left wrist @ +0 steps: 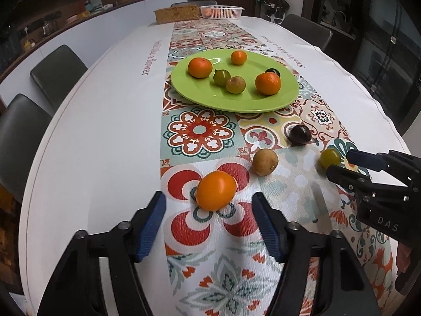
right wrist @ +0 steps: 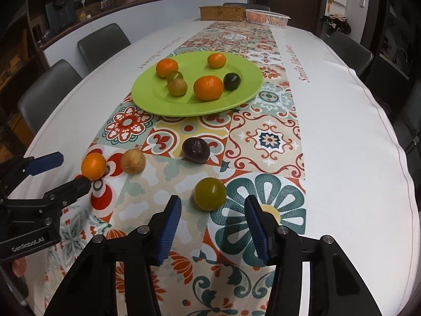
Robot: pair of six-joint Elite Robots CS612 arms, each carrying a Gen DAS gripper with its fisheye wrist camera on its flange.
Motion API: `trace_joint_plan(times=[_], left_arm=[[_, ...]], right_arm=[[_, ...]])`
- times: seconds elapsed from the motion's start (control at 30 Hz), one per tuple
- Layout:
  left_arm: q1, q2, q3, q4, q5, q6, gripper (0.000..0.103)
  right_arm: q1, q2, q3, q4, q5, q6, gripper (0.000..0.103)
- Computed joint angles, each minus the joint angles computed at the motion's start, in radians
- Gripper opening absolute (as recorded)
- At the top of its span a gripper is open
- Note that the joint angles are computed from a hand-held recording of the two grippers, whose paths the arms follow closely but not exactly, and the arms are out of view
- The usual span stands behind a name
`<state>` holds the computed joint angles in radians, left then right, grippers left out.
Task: Organize fruits
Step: 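Grasp an orange with the left tool while the right tool grasps the green fruit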
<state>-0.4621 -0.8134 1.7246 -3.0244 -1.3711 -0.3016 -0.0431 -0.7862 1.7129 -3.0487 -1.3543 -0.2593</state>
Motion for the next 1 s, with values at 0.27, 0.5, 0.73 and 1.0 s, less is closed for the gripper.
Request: trace_joint_plan(times=[0.27,0.5,0.73,1.0], left_arm=[[0.01,0.017,-0.024,0.024,-0.043,-0.012,0.045],[0.009,0.021,-0.034,0.035,-0.048,-0.007,0.035],[0.009,0.02,-0.031,0.026,-0.048,-0.009,0.035],[0.001,0.009,-0.016,0.01,-0.028,-0.012,0.035]], right_arm=[[0.005,0.007,-0.013,0.014,0.003,-0.012,0.04],[0.005,0.01,-0.017,0.02,0.003,-0.019,0.029],[0.002,0.009,-0.015,0.01,0.013,-0.02,0.028],[-0.002,0.002,-0.006,-0.001,0.028,-0.027,0.028]])
